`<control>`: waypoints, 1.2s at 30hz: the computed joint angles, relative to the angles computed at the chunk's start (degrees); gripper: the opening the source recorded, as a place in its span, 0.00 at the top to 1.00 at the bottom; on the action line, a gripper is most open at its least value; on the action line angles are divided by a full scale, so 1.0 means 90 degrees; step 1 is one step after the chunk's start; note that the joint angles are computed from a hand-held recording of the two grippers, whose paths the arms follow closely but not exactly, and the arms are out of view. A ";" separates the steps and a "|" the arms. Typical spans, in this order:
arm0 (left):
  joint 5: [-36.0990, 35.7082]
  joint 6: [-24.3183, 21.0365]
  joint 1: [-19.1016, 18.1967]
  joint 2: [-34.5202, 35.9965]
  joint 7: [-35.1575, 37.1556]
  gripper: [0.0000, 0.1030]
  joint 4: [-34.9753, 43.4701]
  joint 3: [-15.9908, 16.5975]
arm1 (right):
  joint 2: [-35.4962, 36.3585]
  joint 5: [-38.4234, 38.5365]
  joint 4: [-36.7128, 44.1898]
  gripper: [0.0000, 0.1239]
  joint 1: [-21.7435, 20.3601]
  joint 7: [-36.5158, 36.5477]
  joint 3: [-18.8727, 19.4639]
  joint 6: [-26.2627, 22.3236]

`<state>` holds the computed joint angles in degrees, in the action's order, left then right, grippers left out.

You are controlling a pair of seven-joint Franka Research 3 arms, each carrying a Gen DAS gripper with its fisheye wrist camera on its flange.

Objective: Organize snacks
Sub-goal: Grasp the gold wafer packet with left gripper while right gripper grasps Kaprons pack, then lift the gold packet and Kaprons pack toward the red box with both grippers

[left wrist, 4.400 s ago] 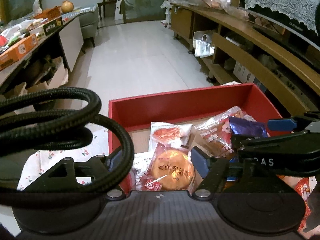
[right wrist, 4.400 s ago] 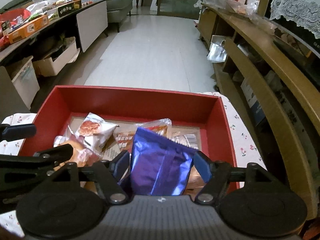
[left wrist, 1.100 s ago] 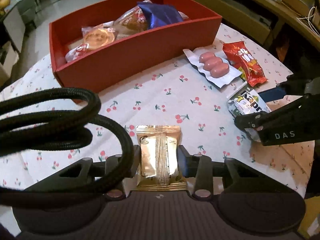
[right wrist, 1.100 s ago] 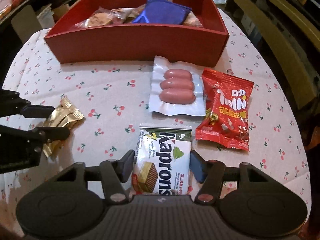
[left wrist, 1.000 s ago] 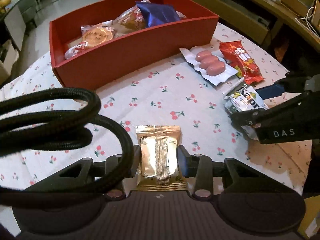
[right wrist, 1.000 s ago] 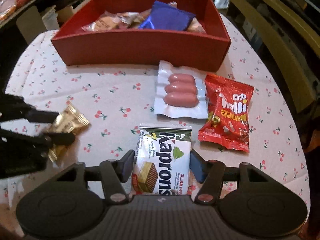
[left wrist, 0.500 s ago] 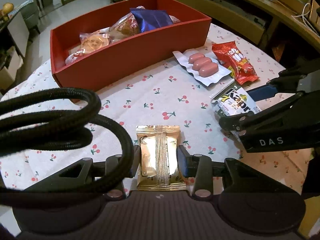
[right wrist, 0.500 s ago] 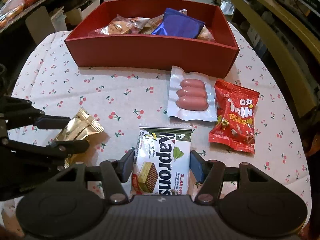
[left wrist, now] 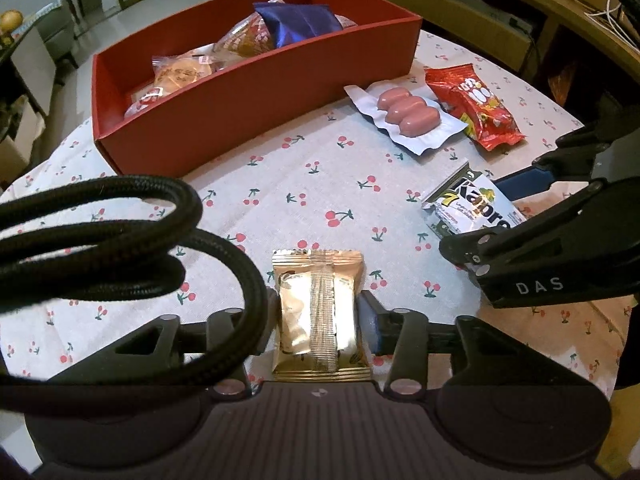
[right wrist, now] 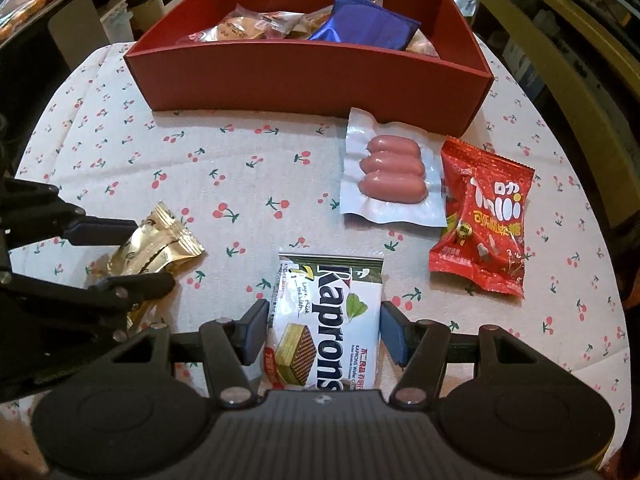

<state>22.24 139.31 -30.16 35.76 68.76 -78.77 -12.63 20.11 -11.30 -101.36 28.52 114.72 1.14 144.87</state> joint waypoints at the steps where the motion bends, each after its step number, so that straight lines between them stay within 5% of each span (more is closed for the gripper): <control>1: 0.0079 -0.0023 -0.0050 0.0001 -0.0051 0.37 0.0007 0.0054 | 0.0005 0.0014 0.0010 0.38 -0.0007 -0.0010 0.0004 -0.0006; 3: 0.0236 -0.0070 -0.0123 0.0012 -0.0180 0.25 0.0023 0.0153 | 0.0005 0.0043 0.0009 0.38 -0.0015 -0.0024 0.0012 -0.0007; 8: 0.0018 -0.0063 0.0032 0.0037 -0.0109 0.20 0.0013 0.0005 | 0.0006 0.0115 0.0013 0.38 -0.0034 -0.0064 0.0029 -0.0015; 15: -0.0274 0.0081 0.0150 -0.0020 0.0130 0.54 -0.0056 -0.0163 | -0.0345 0.0048 -0.0321 0.38 -0.0109 0.0189 -0.0094 0.0355; 22: -0.0365 0.0153 0.0117 -0.0026 0.0195 0.54 0.0010 -0.0137 | -0.0920 -0.0508 -0.0836 0.39 -0.0309 0.1146 -0.0290 0.0935; 29: -0.0410 0.0353 0.0145 -0.0030 0.0097 0.54 0.0102 -0.0111 | -0.1193 -0.1130 -0.1063 0.38 -0.0625 0.2111 -0.0312 0.0923; 36: -0.0410 0.0278 0.0058 0.0149 0.0193 0.54 0.0406 -0.0103 | -0.1009 -0.0839 -0.0920 0.39 -0.0722 0.1540 -0.0045 0.0810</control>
<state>18.55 141.81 -29.64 37.10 70.49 -75.12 -13.56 11.04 -18.85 -109.64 22.02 128.58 0.73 152.16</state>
